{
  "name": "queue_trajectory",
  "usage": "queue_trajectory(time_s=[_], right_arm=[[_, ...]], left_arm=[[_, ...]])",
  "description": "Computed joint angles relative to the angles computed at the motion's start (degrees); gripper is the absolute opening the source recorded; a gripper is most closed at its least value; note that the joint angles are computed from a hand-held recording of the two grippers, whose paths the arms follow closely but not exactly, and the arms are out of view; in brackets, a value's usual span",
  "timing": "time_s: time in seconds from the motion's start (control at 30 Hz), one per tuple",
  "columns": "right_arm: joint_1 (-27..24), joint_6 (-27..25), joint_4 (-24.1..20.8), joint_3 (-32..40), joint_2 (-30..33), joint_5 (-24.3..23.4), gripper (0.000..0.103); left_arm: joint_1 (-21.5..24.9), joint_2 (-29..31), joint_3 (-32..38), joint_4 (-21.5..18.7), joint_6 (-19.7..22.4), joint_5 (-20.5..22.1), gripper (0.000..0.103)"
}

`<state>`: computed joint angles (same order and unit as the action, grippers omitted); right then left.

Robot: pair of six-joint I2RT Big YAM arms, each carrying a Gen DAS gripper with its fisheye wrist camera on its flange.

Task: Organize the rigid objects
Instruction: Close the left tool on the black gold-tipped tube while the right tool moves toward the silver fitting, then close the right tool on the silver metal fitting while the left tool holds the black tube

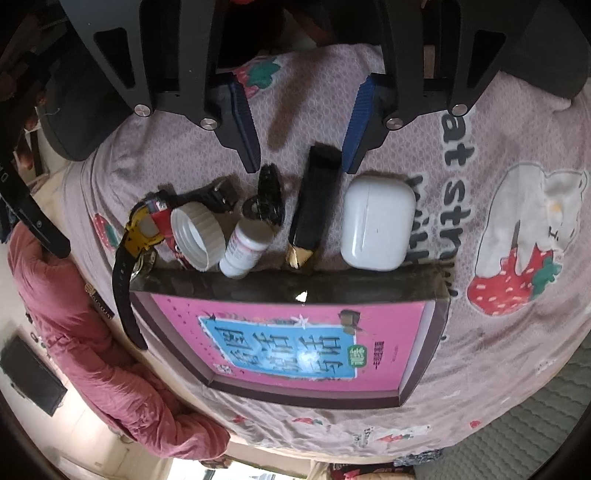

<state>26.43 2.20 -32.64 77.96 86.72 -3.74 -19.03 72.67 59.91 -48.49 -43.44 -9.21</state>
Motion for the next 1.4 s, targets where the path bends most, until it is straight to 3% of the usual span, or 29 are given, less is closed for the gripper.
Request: queue_trajectory(time_s=[0.27,0.33,0.67,1.0,1.4], right_arm=[[-0.6,-0.4,-1.8,1.7,2.1,-1.0,0.065],[-0.8,-0.6,-3.1,2.7,3.2,-1.8,0.065],[0.2,-3.8,-5.7,5.8,7.7,-1.9,0.065],[1.7,-7.5,-4.6,6.7,10.1,0.0,0.065],[1.4,-6.8,-3.1,7.4,11.5,0.0,0.065]], left_arm=[[1.9,1.9,1.2,1.7,3.9,1.0,0.036],[2.4,2.0,1.0,2.2,4.0,1.3,0.031],[3.6,4.1,1.6,4.2,5.0,2.1,0.028],[3.6,4.6,1.4,5.9,4.9,2.1,0.028],[3.5,2.6,-0.5,6.2,4.0,1.8,0.023]])
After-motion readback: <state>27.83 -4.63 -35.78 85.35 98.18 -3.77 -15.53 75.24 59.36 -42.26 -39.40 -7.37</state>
